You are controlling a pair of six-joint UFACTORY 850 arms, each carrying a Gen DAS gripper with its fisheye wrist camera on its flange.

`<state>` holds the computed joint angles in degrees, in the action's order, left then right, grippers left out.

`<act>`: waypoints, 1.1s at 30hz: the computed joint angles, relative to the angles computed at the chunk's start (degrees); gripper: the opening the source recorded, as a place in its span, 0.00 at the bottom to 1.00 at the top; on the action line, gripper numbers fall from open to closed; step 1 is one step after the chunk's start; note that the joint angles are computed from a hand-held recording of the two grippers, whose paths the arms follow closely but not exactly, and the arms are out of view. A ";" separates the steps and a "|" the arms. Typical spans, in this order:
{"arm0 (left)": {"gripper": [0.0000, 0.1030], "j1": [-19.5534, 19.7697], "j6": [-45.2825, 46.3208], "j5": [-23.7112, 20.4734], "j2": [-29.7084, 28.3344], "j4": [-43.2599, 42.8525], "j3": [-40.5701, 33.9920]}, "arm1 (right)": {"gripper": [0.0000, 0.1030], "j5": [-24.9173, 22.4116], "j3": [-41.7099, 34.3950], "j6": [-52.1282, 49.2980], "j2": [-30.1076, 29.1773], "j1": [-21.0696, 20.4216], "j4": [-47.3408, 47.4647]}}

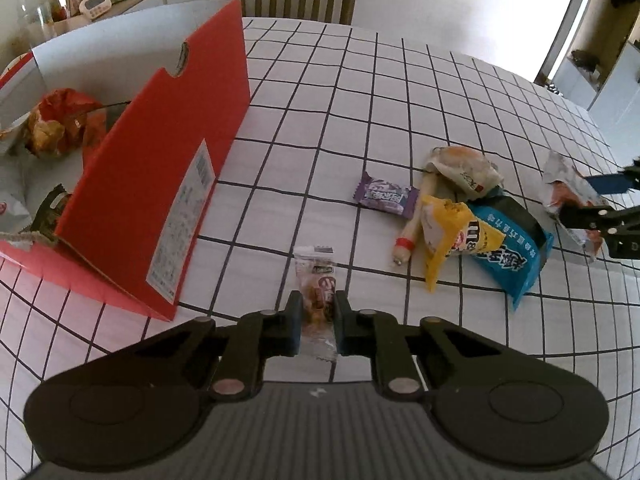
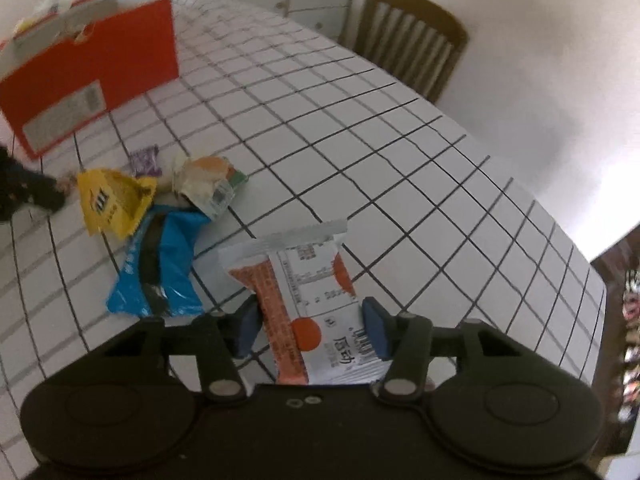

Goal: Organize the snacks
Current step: 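Carry the bar and the white-orange packet over the red box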

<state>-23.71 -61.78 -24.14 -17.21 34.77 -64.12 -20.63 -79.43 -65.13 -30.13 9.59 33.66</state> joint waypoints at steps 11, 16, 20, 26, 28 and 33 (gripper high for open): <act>0.15 0.88 4.42 2.87 3.77 -4.68 2.67 | 0.50 8.31 9.77 13.65 8.94 1.53 -1.40; 0.15 0.71 7.50 4.04 6.75 -7.43 4.67 | 0.50 9.53 14.28 16.23 14.11 2.92 0.88; 0.15 0.86 10.69 5.17 9.19 -10.29 6.41 | 0.50 9.57 16.67 21.13 17.48 4.20 -0.83; 0.15 1.37 18.47 6.55 13.11 -16.60 8.69 | 0.50 10.49 20.24 36.89 22.46 7.10 -11.12; 0.15 1.83 22.53 6.91 14.48 -20.15 9.36 | 0.50 10.17 20.85 43.66 23.65 8.11 -15.25; 0.15 3.40 32.10 7.18 17.28 -28.94 10.33 | 0.50 9.95 22.05 61.04 25.87 10.97 -28.23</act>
<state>-20.30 -29.68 -16.95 0.07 5.83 -53.79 -10.68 -57.39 -4.09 -4.25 20.56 5.43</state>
